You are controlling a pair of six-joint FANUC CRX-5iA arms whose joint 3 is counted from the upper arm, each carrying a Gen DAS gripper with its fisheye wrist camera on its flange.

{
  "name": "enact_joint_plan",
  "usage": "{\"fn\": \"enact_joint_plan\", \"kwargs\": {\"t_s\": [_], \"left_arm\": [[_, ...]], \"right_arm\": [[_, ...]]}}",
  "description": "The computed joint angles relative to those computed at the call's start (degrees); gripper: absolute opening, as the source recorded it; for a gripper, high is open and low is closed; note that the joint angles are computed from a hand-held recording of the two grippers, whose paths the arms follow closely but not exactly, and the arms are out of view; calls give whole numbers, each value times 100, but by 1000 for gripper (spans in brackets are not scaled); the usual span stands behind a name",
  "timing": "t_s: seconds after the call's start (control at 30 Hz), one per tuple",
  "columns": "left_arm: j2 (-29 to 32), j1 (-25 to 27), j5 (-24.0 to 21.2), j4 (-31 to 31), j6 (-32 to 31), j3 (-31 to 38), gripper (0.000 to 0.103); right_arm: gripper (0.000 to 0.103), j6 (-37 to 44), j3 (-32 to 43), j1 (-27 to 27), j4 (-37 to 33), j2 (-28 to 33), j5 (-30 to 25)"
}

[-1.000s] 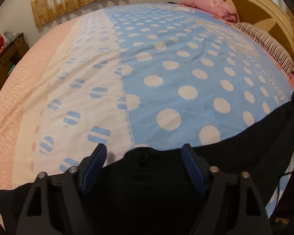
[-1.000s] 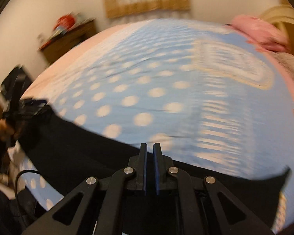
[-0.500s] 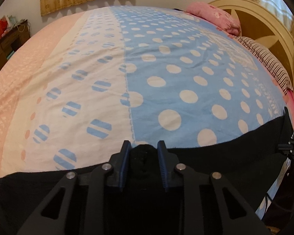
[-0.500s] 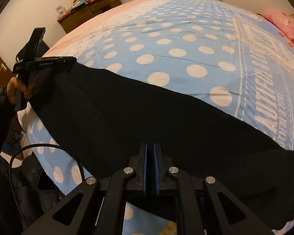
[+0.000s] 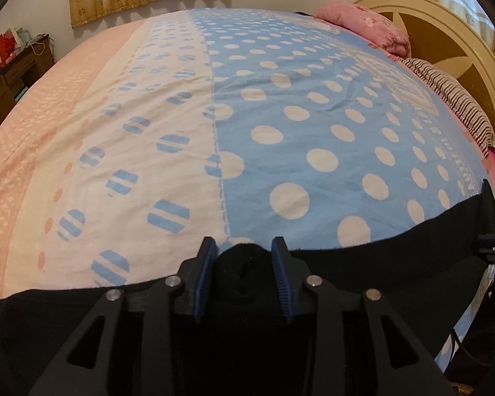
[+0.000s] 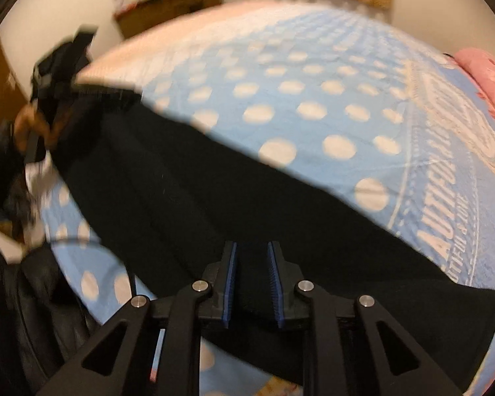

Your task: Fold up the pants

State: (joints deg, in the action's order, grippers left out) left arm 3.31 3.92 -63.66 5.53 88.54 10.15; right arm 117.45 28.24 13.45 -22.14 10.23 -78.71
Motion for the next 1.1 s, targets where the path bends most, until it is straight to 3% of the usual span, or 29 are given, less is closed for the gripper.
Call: {"fn": "enact_joint_plan", "kwargs": {"t_s": [0.07, 0.2, 0.27, 0.3, 0.33, 0.37, 0.47, 0.73, 0.87, 0.93, 1.1], "left_arm": [[43, -8, 147, 69, -1, -39, 46], [100, -194, 374, -213, -271, -2, 60], [89, -214, 536, -180, -489, -79, 69], [98, -235, 574, -261, -458, -64, 81], [119, -314, 593, -573, -203, 7, 100], [186, -353, 483, -828, 107, 138, 103], [201, -213, 490, -505, 124, 66, 103], [162, -408, 514, -708, -39, 128, 103], [228, -417, 602, -423, -410, 298, 103], [420, -405, 418, -331, -696, 701, 103], [1271, -383, -411, -453, -941, 2582, 103]], "right_arm": [[20, -429, -345, -95, 20, -173, 824], [20, -1672, -728, -229, 185, -231, 1757], [20, -2289, -1057, -162, 590, -304, 2300], [20, -2558, -1195, -150, 739, -311, 2504], [20, -2750, -1243, -133, 826, -287, 2588], [20, -2819, -1336, -187, 712, -309, 2768], [20, -2956, -1427, -182, 713, -329, 2996], [20, -3242, -1230, -190, 952, -308, 2980], [20, -2519, -611, -195, 671, -203, 2457], [20, -2289, -483, -101, 666, -244, 2481], [20, -2248, -93, -38, 406, -127, 2400]]}}
